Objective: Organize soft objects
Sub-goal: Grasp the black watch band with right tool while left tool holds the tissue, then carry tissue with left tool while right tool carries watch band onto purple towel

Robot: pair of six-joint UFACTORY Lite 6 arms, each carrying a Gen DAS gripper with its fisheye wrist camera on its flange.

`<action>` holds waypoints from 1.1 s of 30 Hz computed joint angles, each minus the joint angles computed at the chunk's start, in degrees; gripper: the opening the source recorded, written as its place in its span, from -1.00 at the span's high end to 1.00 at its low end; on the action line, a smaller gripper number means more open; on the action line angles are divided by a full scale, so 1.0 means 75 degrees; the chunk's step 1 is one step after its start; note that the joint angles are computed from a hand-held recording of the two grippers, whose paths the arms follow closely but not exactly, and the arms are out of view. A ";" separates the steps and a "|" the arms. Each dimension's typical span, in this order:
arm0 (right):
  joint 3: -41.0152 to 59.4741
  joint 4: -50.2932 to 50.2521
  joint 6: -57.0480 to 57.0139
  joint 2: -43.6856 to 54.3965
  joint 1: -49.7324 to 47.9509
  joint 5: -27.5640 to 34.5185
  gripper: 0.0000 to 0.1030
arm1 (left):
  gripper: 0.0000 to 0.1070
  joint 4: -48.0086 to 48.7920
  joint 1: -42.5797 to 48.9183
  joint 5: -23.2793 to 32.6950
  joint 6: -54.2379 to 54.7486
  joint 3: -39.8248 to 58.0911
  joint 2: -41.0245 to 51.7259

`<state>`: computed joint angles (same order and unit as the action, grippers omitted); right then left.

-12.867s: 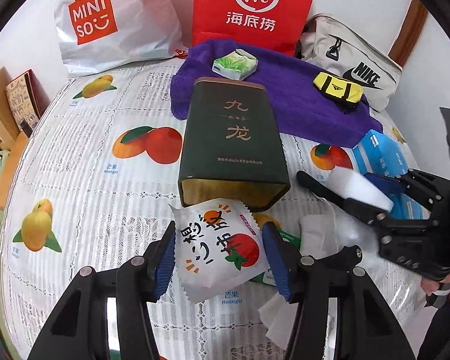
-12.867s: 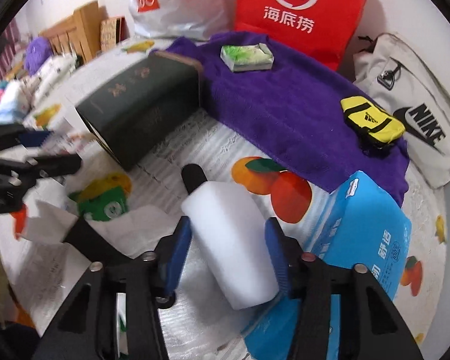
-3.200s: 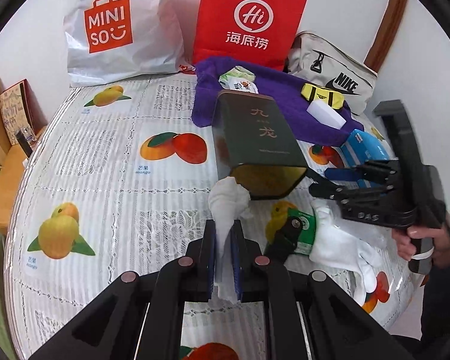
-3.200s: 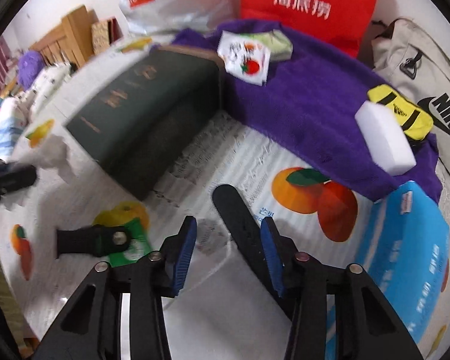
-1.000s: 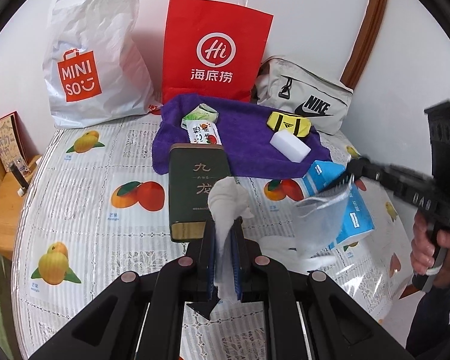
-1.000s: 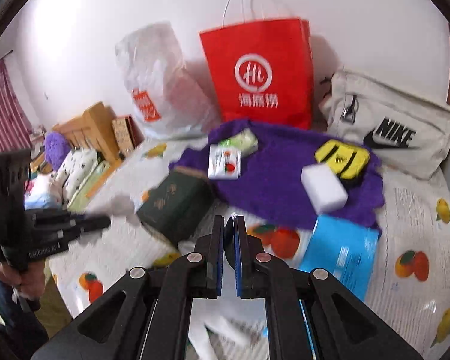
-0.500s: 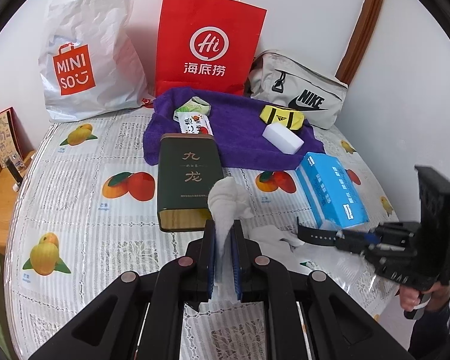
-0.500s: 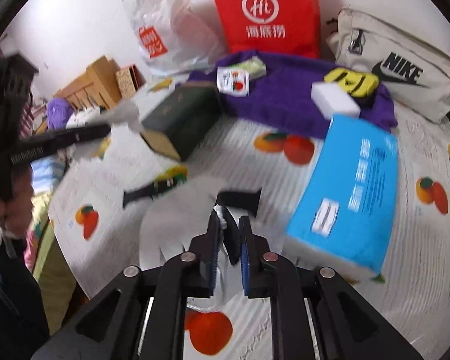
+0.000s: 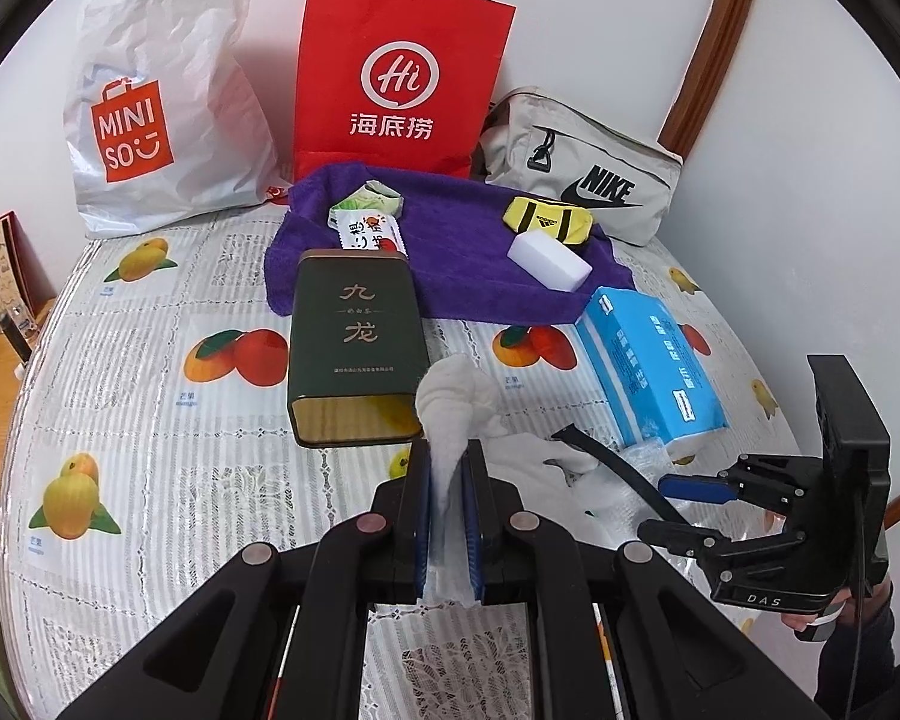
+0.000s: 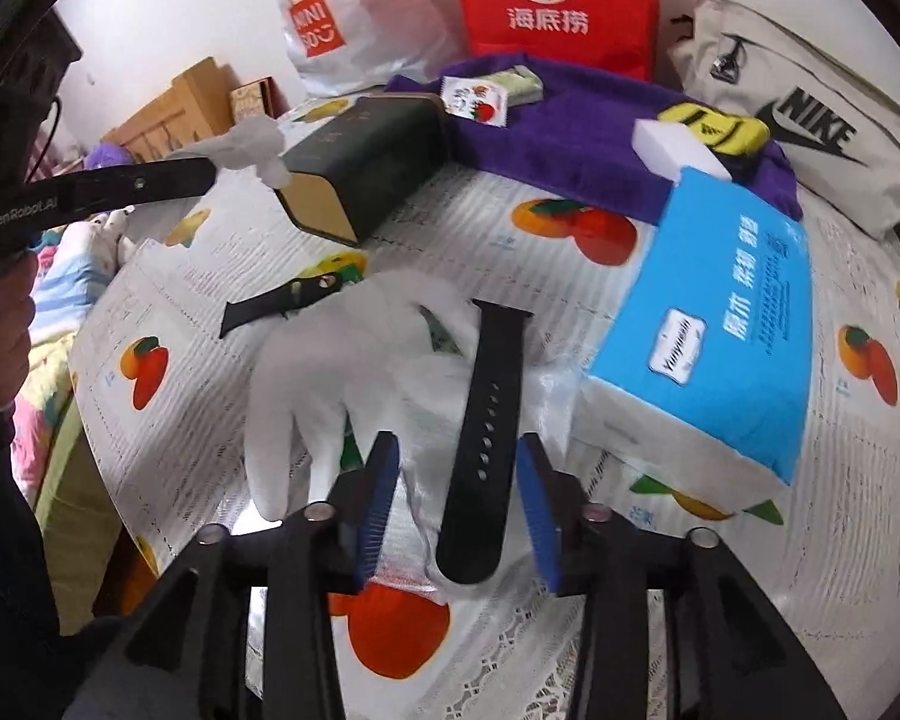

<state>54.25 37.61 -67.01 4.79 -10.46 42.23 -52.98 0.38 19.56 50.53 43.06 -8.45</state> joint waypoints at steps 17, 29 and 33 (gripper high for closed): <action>0.0829 -0.0307 0.0981 0.0971 0.0390 -0.0432 0.61 | 0.81 -0.0081 0.0250 0.0136 0.0174 0.0087 0.0202; 0.1765 0.0279 0.0973 0.0899 -0.0106 0.0553 0.61 | 0.81 0.0419 -0.0007 0.0121 -0.0498 0.0577 0.0336; 0.2362 0.0538 0.1004 0.1141 -0.0256 0.0873 0.61 | 0.81 0.0865 -0.0175 0.0073 -0.1111 0.0948 0.0496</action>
